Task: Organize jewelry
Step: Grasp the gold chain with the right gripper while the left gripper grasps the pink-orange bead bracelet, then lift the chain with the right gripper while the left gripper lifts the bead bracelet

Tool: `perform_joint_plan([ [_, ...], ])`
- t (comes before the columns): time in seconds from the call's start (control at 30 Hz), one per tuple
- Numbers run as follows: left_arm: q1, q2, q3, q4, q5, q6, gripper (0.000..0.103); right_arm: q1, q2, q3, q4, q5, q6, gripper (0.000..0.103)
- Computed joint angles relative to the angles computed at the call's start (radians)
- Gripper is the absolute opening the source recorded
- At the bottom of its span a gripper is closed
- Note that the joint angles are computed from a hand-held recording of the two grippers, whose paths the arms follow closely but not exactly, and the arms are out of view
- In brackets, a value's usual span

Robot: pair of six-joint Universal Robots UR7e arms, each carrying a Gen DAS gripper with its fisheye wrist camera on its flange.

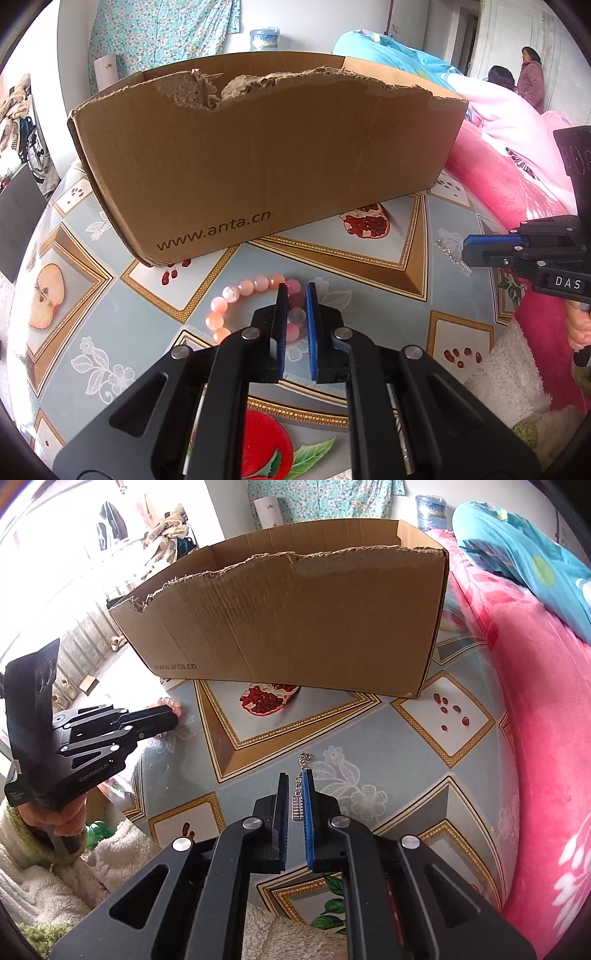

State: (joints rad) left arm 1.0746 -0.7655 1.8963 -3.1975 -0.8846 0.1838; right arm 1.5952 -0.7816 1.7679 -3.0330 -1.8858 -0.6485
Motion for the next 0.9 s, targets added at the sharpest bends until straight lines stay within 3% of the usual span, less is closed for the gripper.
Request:
perform_joint_plan([
  [0.07,0.000,0.001,0.000,-0.001,-0.001,0.001,0.008,0.006,0.003,-0.003,-0.010,-0.016,-0.022,0.015],
  [0.43,-0.001,0.002,0.002,-0.004,-0.003,0.001,0.009,0.028,0.029,-0.033,0.033,-0.103,-0.078,0.015],
  [0.9,0.000,0.007,-0.003,-0.011,-0.007,0.004,0.008,0.025,0.028,-0.037,0.048,-0.104,-0.056,0.007],
])
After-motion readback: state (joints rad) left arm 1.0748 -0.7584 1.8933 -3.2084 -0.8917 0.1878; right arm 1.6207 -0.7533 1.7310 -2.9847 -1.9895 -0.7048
